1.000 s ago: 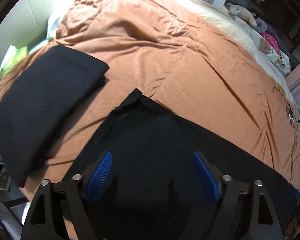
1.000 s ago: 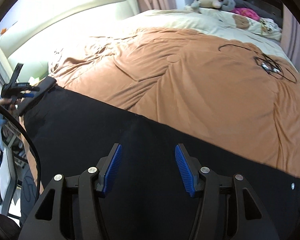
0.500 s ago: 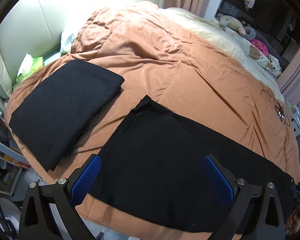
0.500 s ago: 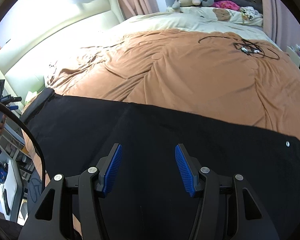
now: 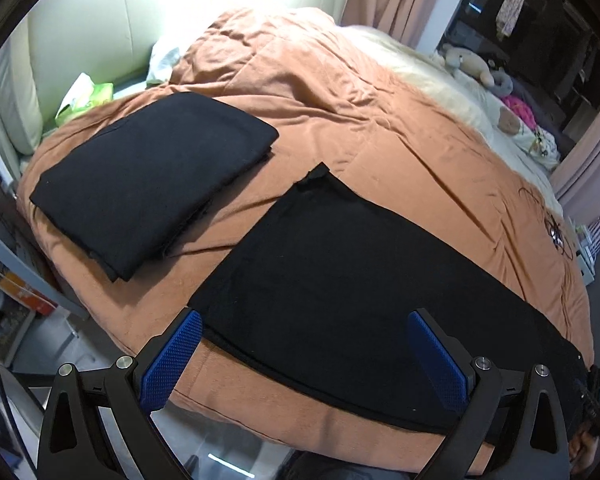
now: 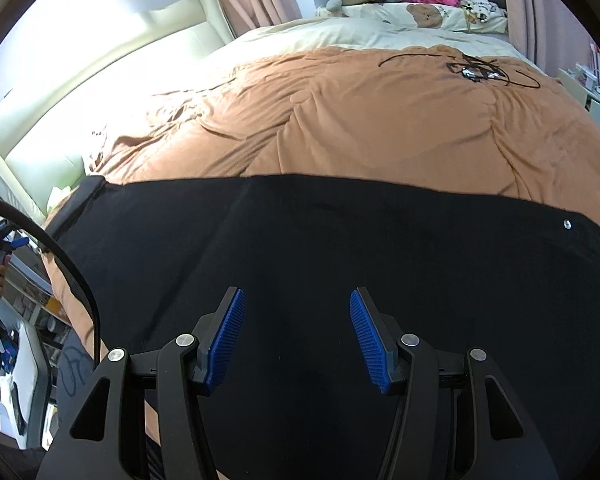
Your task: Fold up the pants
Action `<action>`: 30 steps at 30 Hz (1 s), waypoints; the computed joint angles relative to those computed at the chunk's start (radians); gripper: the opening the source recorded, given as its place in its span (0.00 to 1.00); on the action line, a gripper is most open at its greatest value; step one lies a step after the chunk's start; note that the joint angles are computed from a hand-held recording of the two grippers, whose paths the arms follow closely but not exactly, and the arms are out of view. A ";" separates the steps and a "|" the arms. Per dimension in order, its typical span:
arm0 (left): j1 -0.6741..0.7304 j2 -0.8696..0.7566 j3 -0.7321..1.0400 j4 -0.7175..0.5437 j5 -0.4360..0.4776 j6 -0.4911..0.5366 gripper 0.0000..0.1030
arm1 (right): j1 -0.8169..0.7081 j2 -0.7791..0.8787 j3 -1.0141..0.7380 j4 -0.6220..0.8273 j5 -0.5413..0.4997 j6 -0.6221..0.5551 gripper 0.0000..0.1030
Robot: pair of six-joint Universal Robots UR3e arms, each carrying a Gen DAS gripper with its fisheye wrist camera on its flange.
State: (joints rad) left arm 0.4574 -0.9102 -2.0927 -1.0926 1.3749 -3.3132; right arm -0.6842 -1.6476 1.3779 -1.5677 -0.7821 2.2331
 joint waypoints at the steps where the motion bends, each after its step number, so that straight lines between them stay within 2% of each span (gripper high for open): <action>1: -0.001 0.009 -0.018 0.010 0.005 -0.006 0.98 | -0.002 -0.006 0.006 0.009 -0.002 -0.001 0.52; 3: 0.032 0.046 -0.069 0.020 -0.031 -0.001 0.96 | -0.010 -0.020 0.028 0.026 -0.005 -0.006 0.52; 7: 0.086 0.091 -0.161 0.030 -0.080 -0.004 0.77 | -0.018 -0.052 0.069 0.037 -0.025 -0.018 0.52; 16: 0.175 0.153 -0.338 0.079 -0.162 -0.018 0.65 | -0.009 -0.113 0.138 0.064 -0.062 -0.060 0.52; 21: 0.221 0.150 -0.390 0.097 -0.207 -0.022 0.63 | 0.011 -0.137 0.157 0.067 -0.080 -0.085 0.62; 23: 0.238 0.153 -0.408 0.109 -0.218 -0.030 0.58 | 0.020 -0.141 0.158 0.066 -0.081 -0.090 0.63; 25: 0.264 0.178 -0.422 0.101 -0.237 -0.035 0.52 | 0.028 -0.144 0.164 0.053 -0.088 -0.093 0.63; 28: 0.307 0.225 -0.429 0.055 -0.271 -0.023 0.50 | 0.040 -0.140 0.159 0.057 -0.084 -0.105 0.63; 30: 0.312 0.239 -0.415 0.021 -0.262 -0.029 0.45 | 0.047 -0.145 0.164 0.056 -0.085 -0.114 0.63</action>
State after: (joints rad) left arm 0.7697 -0.6707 -2.5081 -1.0714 1.1126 -3.3426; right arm -0.6374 -1.7921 1.5420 -1.5117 -0.8671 2.1191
